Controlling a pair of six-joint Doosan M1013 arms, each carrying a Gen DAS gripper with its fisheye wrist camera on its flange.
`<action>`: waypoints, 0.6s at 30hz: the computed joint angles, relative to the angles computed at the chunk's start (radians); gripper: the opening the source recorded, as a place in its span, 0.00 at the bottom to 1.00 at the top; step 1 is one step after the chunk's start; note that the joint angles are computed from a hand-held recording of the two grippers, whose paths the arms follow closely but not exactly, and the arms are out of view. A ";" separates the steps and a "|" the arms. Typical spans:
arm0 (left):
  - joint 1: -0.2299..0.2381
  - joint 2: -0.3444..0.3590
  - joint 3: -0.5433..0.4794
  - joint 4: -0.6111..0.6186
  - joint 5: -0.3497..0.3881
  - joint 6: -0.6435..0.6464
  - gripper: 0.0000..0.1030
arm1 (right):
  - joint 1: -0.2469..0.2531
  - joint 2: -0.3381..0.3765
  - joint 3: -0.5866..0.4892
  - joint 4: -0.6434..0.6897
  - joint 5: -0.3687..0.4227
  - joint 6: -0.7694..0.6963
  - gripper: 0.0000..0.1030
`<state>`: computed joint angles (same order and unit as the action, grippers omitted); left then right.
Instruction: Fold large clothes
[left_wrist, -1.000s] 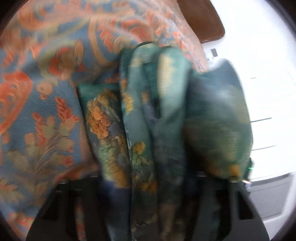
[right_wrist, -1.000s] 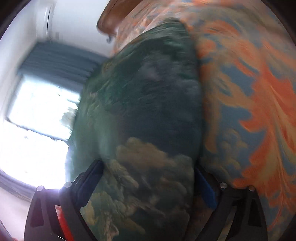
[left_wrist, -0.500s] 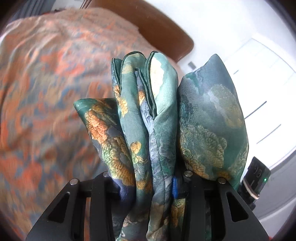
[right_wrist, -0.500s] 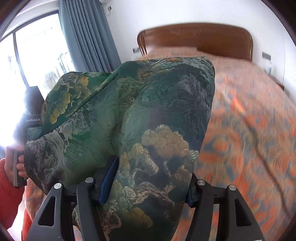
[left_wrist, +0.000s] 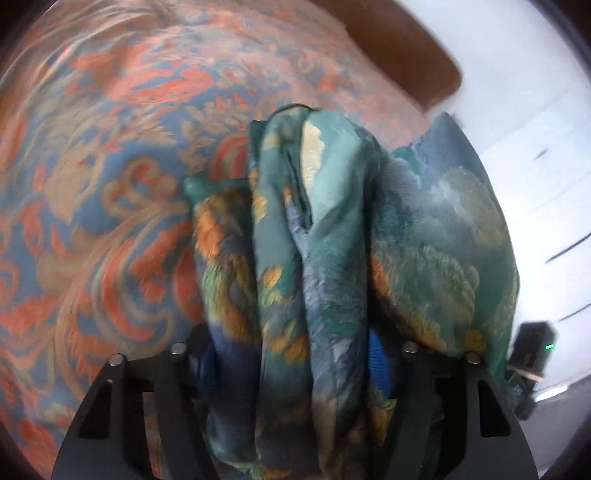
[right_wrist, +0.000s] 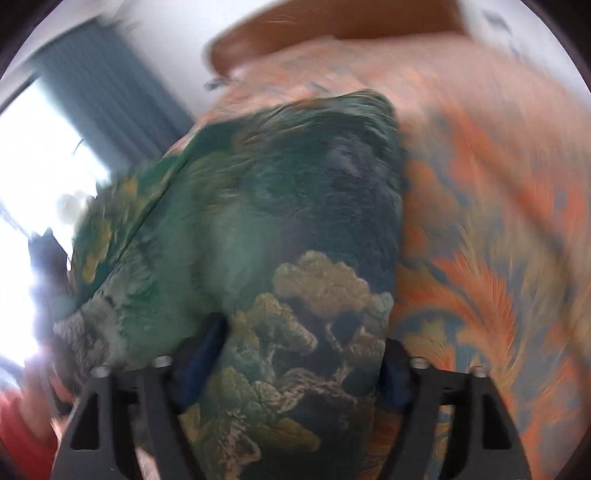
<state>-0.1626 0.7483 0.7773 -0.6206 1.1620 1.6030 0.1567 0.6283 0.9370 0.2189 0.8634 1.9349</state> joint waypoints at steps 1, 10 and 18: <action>0.007 -0.032 0.048 -0.017 -0.035 0.037 0.69 | -0.008 -0.024 0.050 0.037 -0.065 0.001 0.95; -0.078 -0.456 0.586 0.513 -0.711 0.087 0.99 | 0.089 -0.236 0.269 -0.566 -0.189 0.259 0.95; -0.145 -0.609 0.740 0.818 -0.708 -0.261 1.00 | 0.252 -0.359 0.399 -1.076 0.000 0.646 0.95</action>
<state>-0.3075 0.1393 1.5176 0.1978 0.4541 1.3415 0.4090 0.2694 1.3362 -0.8575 0.8634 2.5814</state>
